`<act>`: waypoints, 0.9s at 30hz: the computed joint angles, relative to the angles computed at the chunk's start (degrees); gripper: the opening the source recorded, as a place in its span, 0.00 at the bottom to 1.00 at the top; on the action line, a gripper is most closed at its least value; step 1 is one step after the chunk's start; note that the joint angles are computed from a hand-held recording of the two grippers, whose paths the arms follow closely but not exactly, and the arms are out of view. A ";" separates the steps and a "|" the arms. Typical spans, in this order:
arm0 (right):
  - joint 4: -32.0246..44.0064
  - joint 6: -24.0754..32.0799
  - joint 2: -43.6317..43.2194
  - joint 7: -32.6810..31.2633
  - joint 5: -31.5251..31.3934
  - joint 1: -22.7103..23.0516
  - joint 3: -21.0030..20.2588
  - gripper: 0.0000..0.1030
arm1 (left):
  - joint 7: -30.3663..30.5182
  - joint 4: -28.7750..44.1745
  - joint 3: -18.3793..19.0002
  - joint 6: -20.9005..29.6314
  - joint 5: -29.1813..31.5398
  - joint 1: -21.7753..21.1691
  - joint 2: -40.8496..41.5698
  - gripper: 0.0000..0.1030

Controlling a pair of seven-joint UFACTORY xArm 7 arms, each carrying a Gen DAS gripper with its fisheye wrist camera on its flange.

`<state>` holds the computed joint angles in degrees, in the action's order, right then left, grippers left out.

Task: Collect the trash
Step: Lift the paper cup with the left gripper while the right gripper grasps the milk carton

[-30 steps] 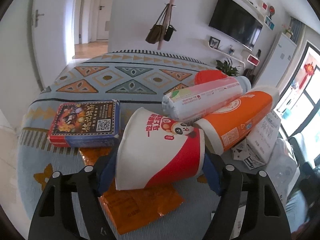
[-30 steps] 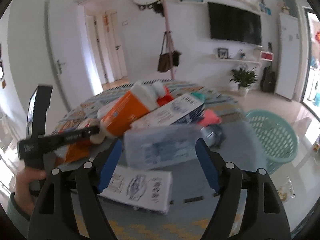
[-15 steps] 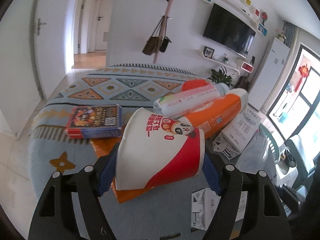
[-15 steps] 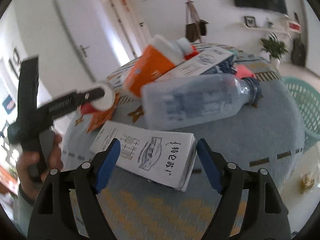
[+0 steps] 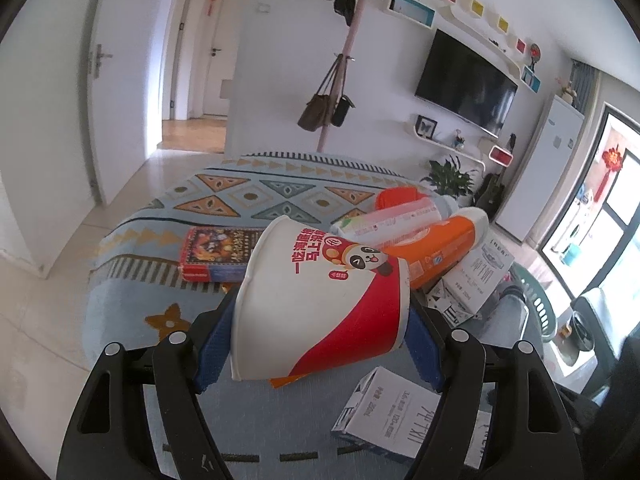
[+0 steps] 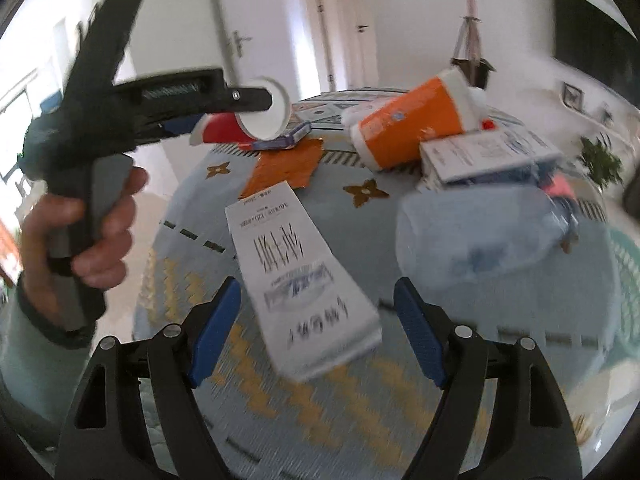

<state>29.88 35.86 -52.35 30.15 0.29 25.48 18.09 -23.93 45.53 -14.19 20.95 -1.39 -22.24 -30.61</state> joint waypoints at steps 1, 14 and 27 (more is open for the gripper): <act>-0.06 -1.36 1.42 -1.30 0.16 0.46 -1.08 0.73 | -0.08 -0.09 0.02 -0.03 0.04 0.05 -0.30 0.71; 2.85 -3.84 6.14 -2.14 3.01 1.29 -2.90 0.48 | -2.25 1.04 -0.77 -0.44 1.45 2.21 -2.05 0.71; 4.02 -2.02 -9.69 1.68 -2.02 -13.42 -5.16 0.48 | -3.95 12.04 -4.19 -2.71 3.87 2.25 6.28 0.71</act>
